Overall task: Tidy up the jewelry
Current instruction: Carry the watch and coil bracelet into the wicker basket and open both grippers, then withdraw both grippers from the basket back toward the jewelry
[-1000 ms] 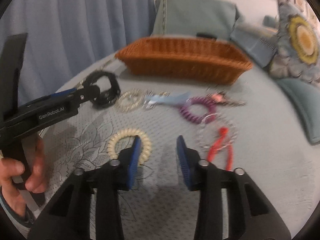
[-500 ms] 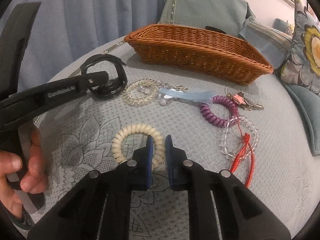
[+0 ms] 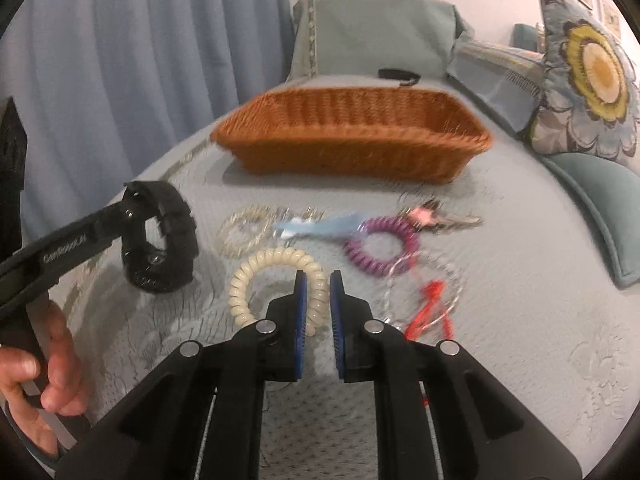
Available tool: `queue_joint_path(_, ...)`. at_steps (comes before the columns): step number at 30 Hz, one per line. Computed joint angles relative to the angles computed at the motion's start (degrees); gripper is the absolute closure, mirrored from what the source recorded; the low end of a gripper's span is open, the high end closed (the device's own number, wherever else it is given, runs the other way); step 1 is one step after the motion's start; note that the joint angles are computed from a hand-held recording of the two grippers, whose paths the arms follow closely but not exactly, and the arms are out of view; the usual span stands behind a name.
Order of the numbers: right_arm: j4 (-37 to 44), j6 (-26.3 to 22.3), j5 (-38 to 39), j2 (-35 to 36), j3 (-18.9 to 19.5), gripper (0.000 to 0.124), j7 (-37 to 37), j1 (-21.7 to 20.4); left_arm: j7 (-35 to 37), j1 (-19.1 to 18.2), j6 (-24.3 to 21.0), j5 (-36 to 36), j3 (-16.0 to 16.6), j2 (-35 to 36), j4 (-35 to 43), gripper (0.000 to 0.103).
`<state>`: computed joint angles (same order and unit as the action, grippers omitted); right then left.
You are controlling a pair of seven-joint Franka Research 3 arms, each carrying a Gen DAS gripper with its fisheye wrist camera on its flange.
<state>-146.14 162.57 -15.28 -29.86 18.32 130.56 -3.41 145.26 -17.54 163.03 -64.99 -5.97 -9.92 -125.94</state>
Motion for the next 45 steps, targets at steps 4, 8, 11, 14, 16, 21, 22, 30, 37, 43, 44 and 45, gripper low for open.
queue_joint_path(4,1.6,1.1,-1.4,-0.6,0.3,0.114,0.7,-2.7,1.2,-0.4,-0.1,-0.3,-0.1,-0.1,2.0,0.093)
queue_joint_path(8,5.8,1.4,-3.1,1.3,0.2,0.115,-0.1,-5.4,-1.8,0.0,-0.2,3.8,-1.0,2.1,6.3,0.093)
queue_joint_path(11,12.4,0.5,-6.2,6.0,0.4,0.115,-0.1,-8.3,-6.6,1.3,-2.8,8.4,-1.8,6.5,13.1,0.093)
queue_joint_path(14,20.2,-1.7,-9.0,13.0,-1.6,0.115,-0.6,-8.2,-14.6,3.4,-6.0,15.6,-3.5,13.0,22.0,0.093)
queue_joint_path(16,26.3,-4.5,-8.6,18.9,-3.8,0.115,-3.1,-6.7,-20.7,4.2,-8.5,21.4,-4.3,18.1,28.4,0.093)
queue_joint_path(21,37.9,-12.3,-1.8,30.1,-8.6,0.115,-10.9,-2.4,-35.7,2.4,-14.6,39.1,-3.6,30.9,44.7,0.093)
queue_joint_path(22,40.2,-14.4,0.0,32.3,-9.4,0.115,-12.5,-1.8,-37.9,1.9,-16.5,41.8,-3.5,33.5,48.1,0.093)
queue_joint_path(30,42.7,-19.5,1.9,36.1,-14.7,0.114,-13.6,3.6,-43.9,2.3,-22.1,52.8,-5.8,40.3,55.2,0.092)
queue_joint_path(37,38.2,-17.0,6.6,32.3,-19.5,0.106,-14.1,7.0,-42.2,7.1,-24.1,55.5,-10.7,37.2,51.8,0.06)
queue_joint_path(43,29.9,-12.4,8.0,23.7,-19.7,0.093,-13.9,7.5,-37.4,10.0,-26.9,53.2,-11.9,31.6,46.4,0.058)
queue_joint_path(44,28.2,-11.5,9.2,22.0,-19.5,0.093,-14.7,7.4,-37.0,10.0,-28.0,53.1,-11.8,31.0,46.3,0.058)
queue_joint_path(45,26.7,-10.8,9.8,20.2,-19.1,0.093,-14.9,7.1,-36.6,10.0,-29.4,53.1,-11.6,30.5,46.3,0.058)
